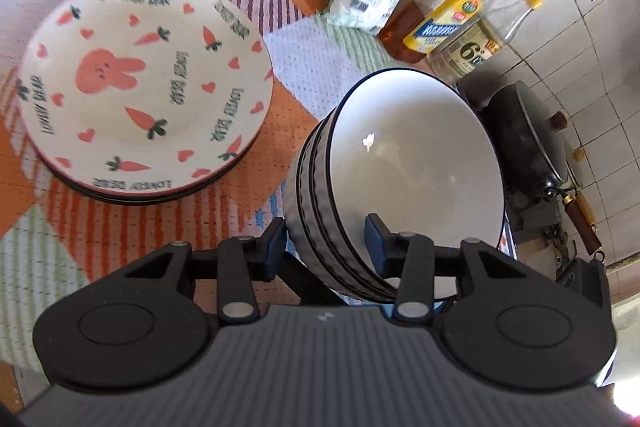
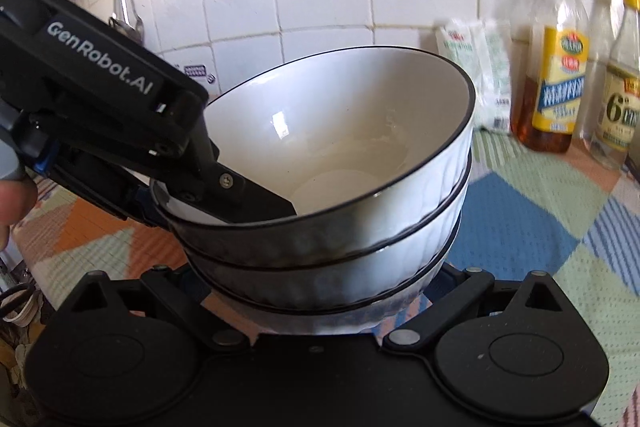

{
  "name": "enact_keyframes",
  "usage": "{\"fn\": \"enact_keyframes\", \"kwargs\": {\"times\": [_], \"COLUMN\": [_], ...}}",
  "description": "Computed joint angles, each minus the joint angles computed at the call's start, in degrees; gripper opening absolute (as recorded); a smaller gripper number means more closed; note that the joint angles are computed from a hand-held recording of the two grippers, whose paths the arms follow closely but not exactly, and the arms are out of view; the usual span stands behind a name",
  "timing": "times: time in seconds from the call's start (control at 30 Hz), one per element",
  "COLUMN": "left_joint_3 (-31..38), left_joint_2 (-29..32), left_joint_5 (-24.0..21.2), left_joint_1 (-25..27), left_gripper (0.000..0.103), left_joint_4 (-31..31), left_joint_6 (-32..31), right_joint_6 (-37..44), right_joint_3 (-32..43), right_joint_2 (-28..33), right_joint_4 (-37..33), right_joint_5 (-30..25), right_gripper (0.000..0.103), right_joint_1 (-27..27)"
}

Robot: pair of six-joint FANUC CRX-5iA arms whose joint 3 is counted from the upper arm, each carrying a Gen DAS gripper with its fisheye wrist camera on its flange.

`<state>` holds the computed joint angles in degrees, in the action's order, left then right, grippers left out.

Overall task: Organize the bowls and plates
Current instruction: 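Lift the bowl stack with both tools and lower it onto the bunny plate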

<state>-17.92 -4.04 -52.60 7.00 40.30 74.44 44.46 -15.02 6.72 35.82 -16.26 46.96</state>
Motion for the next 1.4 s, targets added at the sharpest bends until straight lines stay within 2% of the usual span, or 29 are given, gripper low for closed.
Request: {"fn": "enact_keyframes", "kwargs": {"times": [0.2,0.37,0.6,0.77,0.9,1.03,1.2,1.27,1.33,1.4], "left_joint_3": [1.64,3.33,5.05,4.87,5.82,5.49,6.48,5.22,5.18,5.95], "left_joint_2": [-1.95,-3.17,-3.29,-1.31,0.82,2.92,5.53,5.68,6.06,6.43], "left_joint_5": [-1.63,-1.26,-1.69,-0.89,0.05,1.32,1.73,3.11,3.1,2.84], "left_joint_1": [2.41,4.52,8.6,10.87,11.09,11.42,11.32,11.52,11.78,11.82], "left_gripper": [0.041,0.041,0.041,0.041,0.041,0.041,0.042,0.042,0.042,0.042], "left_joint_4": [-1.15,-4.05,-6.52,-4.98,-6.1,-4.66,-4.94,-3.39,-3.19,-3.95], "left_joint_6": [1.07,4.34,6.55,6.18,7.39,7.91,6.52,6.95,8.31,8.95], "right_joint_6": [7.27,19.58,38.97,47.73,52.19,54.69,58.0,59.37,60.03,59.59], "right_joint_3": [4.91,12.79,25.96,33.73,40.48,44.78,47.82,48.92,50.92,51.27], "right_joint_2": [0.94,4.21,10.45,15.31,19.56,22.79,25.72,26.69,27.84,28.38], "right_joint_4": [-5.97,-17.19,-34.37,-41.15,-44.68,-46.48,-46.23,-46.95,-47.73,-47.11], "right_joint_5": [-1.48,-3.19,-8.31,-12.3,-17.17,-20.06,-22.09,-22.69,-24.65,-24.1], "right_gripper": [0.102,0.102,0.102,0.102,0.102,0.102,0.102,0.102,0.102,0.102], "right_joint_1": [1.11,1.72,1.3,0.34,-0.67,-1.48,-1.59,-1.8,-2.11,-1.9]}}
